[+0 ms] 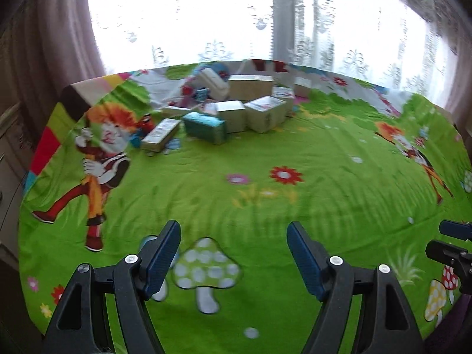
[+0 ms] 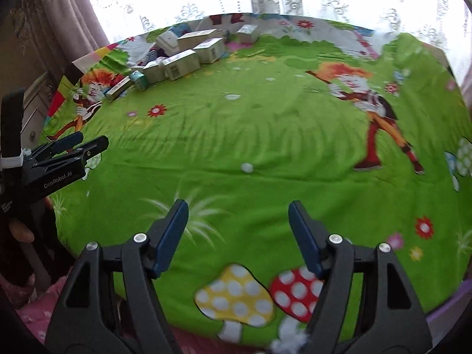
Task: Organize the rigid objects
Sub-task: 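Grasp the teal box with the left tool while the right tool grasps the white medicine box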
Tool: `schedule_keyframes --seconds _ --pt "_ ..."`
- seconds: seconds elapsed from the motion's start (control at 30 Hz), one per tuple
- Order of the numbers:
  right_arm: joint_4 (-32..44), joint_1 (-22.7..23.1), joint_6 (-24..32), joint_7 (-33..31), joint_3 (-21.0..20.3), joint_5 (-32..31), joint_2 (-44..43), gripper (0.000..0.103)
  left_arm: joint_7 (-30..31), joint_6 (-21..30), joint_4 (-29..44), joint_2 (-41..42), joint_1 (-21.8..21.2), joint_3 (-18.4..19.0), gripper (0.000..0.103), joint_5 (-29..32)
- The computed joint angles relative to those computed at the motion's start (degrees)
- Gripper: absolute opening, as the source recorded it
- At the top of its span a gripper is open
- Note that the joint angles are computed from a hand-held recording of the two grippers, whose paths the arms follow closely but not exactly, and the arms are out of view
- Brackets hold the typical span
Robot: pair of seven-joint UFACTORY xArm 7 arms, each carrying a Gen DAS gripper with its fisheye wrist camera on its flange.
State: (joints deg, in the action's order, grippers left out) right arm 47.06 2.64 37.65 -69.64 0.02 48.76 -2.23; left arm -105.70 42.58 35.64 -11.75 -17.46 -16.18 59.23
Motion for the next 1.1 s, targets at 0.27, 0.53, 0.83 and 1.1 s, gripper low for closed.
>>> schedule_keyframes --seconds 0.27,0.53,0.83,1.1 --pt "23.0 5.4 -1.3 23.8 8.1 1.4 19.5 0.074 -8.6 2.4 -10.7 -11.1 6.0 0.3 0.075 -1.9" --pt "48.6 17.2 -4.7 65.7 4.5 -17.1 38.3 0.074 -18.5 -4.7 -21.5 -22.6 12.1 -0.3 0.076 -2.2" --pt "49.2 19.3 -9.3 64.6 4.7 -38.2 40.7 0.074 -15.7 -7.8 -20.3 -21.2 17.6 -4.2 0.078 -4.6" --pt "44.6 7.2 -6.6 45.2 14.6 -35.0 37.6 0.061 -15.6 -15.0 -6.4 -7.8 24.1 0.3 0.082 4.1"
